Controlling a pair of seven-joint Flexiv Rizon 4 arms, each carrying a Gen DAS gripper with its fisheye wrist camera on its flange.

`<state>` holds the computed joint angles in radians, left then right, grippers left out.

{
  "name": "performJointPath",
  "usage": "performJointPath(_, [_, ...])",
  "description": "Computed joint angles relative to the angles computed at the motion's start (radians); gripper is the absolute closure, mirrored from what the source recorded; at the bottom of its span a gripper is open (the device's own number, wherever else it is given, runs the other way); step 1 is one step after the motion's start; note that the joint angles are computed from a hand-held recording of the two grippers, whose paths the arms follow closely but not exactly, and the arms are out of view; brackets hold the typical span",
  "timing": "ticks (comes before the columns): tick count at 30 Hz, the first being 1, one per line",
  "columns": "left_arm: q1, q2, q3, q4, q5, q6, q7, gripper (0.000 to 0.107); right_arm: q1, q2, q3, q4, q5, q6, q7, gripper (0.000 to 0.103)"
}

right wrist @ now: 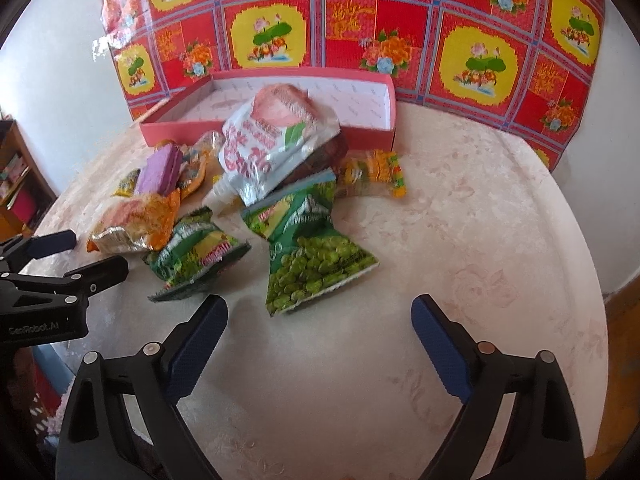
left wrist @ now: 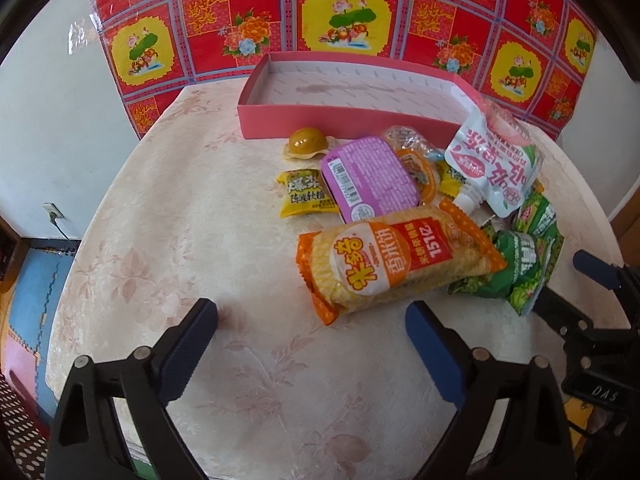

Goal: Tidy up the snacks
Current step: 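Grasp the yellow candy packet with the left tool while the right tool grasps the green pea bag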

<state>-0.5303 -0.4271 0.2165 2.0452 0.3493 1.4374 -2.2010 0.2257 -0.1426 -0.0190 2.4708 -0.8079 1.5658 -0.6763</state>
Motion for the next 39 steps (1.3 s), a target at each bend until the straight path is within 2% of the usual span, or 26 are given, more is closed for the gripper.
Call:
performJointPath(3, [0.041,0.008,-0.033,0.027,-0.031,0.039,0.028,0.012,0.007,-0.001,-0.037,0.001,-0.065,0.039,0.028,0.008])
performJointPath(6, [0.054,0.013,-0.037,0.042,-0.062,0.062,0.047,0.014,0.008,-0.012,-0.037,-0.005,-0.044,0.063,0.004,0.009])
performJointPath(9, [0.05,0.016,-0.024,0.05,-0.086,0.081,0.057,0.014,0.044,-0.016,-0.085,-0.003,-0.052,0.084,0.008,0.013])
performJointPath(12, [0.039,0.012,-0.002,0.045,-0.1,0.089,0.061,0.016,0.031,-0.027,-0.05,-0.009,0.031,0.083,-0.047,0.016])
performJointPath(13, [0.057,0.012,-0.02,0.049,-0.115,0.096,0.078,0.017,0.019,-0.033,-0.027,-0.015,0.069,0.081,-0.074,0.018])
performJointPath(16, [0.101,0.021,-0.065,0.075,-0.165,0.132,0.129,0.018,0.028,-0.037,-0.024,-0.014,0.125,0.095,-0.114,0.022])
performJointPath(20, [0.023,0.02,0.025,0.057,-0.17,0.143,0.126,0.021,0.013,-0.046,0.014,-0.026,0.208,0.099,-0.171,0.03])
performJointPath(25, [-0.004,-0.007,0.072,0.017,-0.184,0.133,0.126,0.033,-0.041,-0.066,0.108,-0.057,0.334,0.072,-0.25,0.037])
performJointPath(27, [0.023,-0.022,0.047,0.007,-0.203,0.127,0.143,0.039,-0.045,-0.067,0.122,-0.063,0.371,0.066,-0.278,0.038])
performJointPath(29, [0.082,-0.031,-0.015,0.012,-0.235,0.139,0.178,0.045,-0.045,-0.069,0.133,-0.071,0.407,0.059,-0.304,0.038])
performJointPath(34, [0.115,-0.057,-0.063,0.004,-0.293,0.153,0.233,0.053,-0.032,-0.076,0.145,-0.09,0.482,0.04,-0.366,0.038])
performJointPath(39, [0.068,-0.084,-0.024,-0.018,-0.319,0.14,0.255,0.058,-0.038,-0.088,0.169,-0.108,0.55,0.022,-0.414,0.038])
